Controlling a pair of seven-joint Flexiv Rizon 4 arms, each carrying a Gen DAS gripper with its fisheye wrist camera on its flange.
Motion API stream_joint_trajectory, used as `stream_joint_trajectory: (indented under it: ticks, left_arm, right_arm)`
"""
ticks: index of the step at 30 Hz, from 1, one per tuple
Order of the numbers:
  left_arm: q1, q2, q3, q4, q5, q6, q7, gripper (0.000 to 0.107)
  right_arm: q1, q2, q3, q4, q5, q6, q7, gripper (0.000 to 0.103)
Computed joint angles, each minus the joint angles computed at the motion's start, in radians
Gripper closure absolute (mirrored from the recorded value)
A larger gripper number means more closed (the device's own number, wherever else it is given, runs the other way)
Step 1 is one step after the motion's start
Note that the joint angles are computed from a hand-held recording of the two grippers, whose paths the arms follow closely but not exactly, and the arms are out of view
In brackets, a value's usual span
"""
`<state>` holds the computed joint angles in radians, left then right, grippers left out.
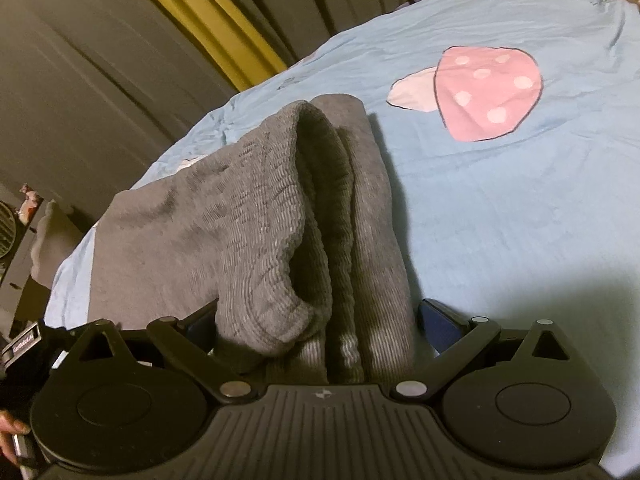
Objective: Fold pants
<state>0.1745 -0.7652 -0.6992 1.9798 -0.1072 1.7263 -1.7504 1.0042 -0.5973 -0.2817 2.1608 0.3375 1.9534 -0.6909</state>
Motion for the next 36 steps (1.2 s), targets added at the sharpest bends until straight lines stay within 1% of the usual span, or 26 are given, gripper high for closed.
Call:
stream_joint_trajectory:
  ticks: [1,3,4,6,10,13,16,18,20,23,25,26,27,28,29,31,32,33,34,35,36]
  left_arm:
    - [0.025,-0.018,-0.03,-0.009,0.008,-0.012,0.013,0.006]
    - [0.084,-0.073,-0.103,-0.031,0.019,-0.043,0.053,0.006]
    - [0.103,-0.097,-0.127,-0.043,0.017,-0.059,0.069,0.006]
    - [0.132,-0.138,-0.172,-0.066,0.006,-0.094,0.104,0.006]
    - [0.148,-0.178,-0.209,-0.107,-0.037,-0.159,0.175,0.007]
    - [0.147,-0.18,-0.212,-0.122,-0.049,-0.198,0.252,0.01]
    - [0.161,-0.187,-0.226,-0.125,-0.066,-0.227,0.322,0.009]
    - [0.179,-0.202,-0.251,-0.119,-0.095,-0.23,0.347,0.006]
    - [0.177,-0.198,-0.252,-0.126,-0.125,-0.254,0.366,0.006]
    - [0.121,-0.16,-0.192,-0.169,-0.152,-0.32,0.399,0.006]
    - [0.084,-0.144,-0.158,-0.187,-0.175,-0.33,0.406,0.006]
    - [0.059,-0.133,-0.133,-0.193,-0.187,-0.322,0.399,0.01]
    - [0.026,-0.114,-0.094,-0.198,-0.194,-0.308,0.389,0.023]
    - [-0.016,-0.09,-0.043,-0.208,-0.194,-0.304,0.385,0.028]
    - [-0.046,-0.073,-0.009,-0.211,-0.195,-0.301,0.386,0.035]
    - [-0.1,-0.043,0.046,-0.212,-0.195,-0.277,0.395,0.044]
    - [-0.134,-0.023,0.084,-0.212,-0.198,-0.27,0.39,0.053]
    - [-0.167,-0.005,0.118,-0.211,-0.2,-0.253,0.384,0.065]
    - [-0.203,0.014,0.157,-0.213,-0.207,-0.242,0.372,0.068]
    - [-0.221,0.025,0.177,-0.215,-0.22,-0.241,0.368,0.072]
    - [-0.23,0.032,0.181,-0.215,-0.233,-0.236,0.369,0.074]
  right_arm:
    - [-0.047,-0.002,0.044,-0.004,-0.018,0.023,-0.001,0.004]
    - [-0.167,-0.011,0.157,-0.015,-0.064,0.072,-0.003,0.004]
    - [-0.228,-0.018,0.212,-0.022,-0.089,0.096,0.0,0.004]
    - [-0.31,-0.037,0.285,-0.035,-0.127,0.128,0.004,0.004]
    - [-0.452,-0.081,0.409,-0.052,-0.213,0.208,0.038,0.004]
    - [-0.566,-0.123,0.498,-0.057,-0.309,0.284,0.102,0.004]
    - [-0.631,-0.169,0.544,-0.064,-0.357,0.37,0.196,0.004]
    - [-0.674,-0.208,0.57,-0.069,-0.396,0.444,0.273,0.004]
    - [-0.681,-0.217,0.559,-0.07,-0.434,0.457,0.312,0.004]
    - [-0.617,-0.189,0.487,-0.08,-0.451,0.381,0.277,0.004]
    - [-0.562,-0.177,0.444,-0.091,-0.416,0.345,0.231,0.004]
    - [-0.553,-0.18,0.438,-0.095,-0.402,0.349,0.22,0.004]
    - [-0.533,-0.179,0.427,-0.101,-0.373,0.348,0.206,0.007]
    - [-0.514,-0.173,0.414,-0.103,-0.344,0.334,0.194,0.031]
    - [-0.518,-0.173,0.423,-0.105,-0.339,0.326,0.197,0.039]
    - [-0.475,-0.163,0.395,-0.112,-0.289,0.307,0.168,0.041]
    - [-0.442,-0.148,0.368,-0.116,-0.262,0.274,0.142,0.042]
    - [-0.414,-0.139,0.348,-0.124,-0.231,0.253,0.124,0.043]
    - [-0.396,-0.125,0.337,-0.114,-0.205,0.254,0.106,0.044]
    - [-0.374,-0.116,0.32,-0.12,-0.177,0.249,0.086,0.045]
    - [-0.363,-0.108,0.316,-0.12,-0.156,0.252,0.073,0.046]
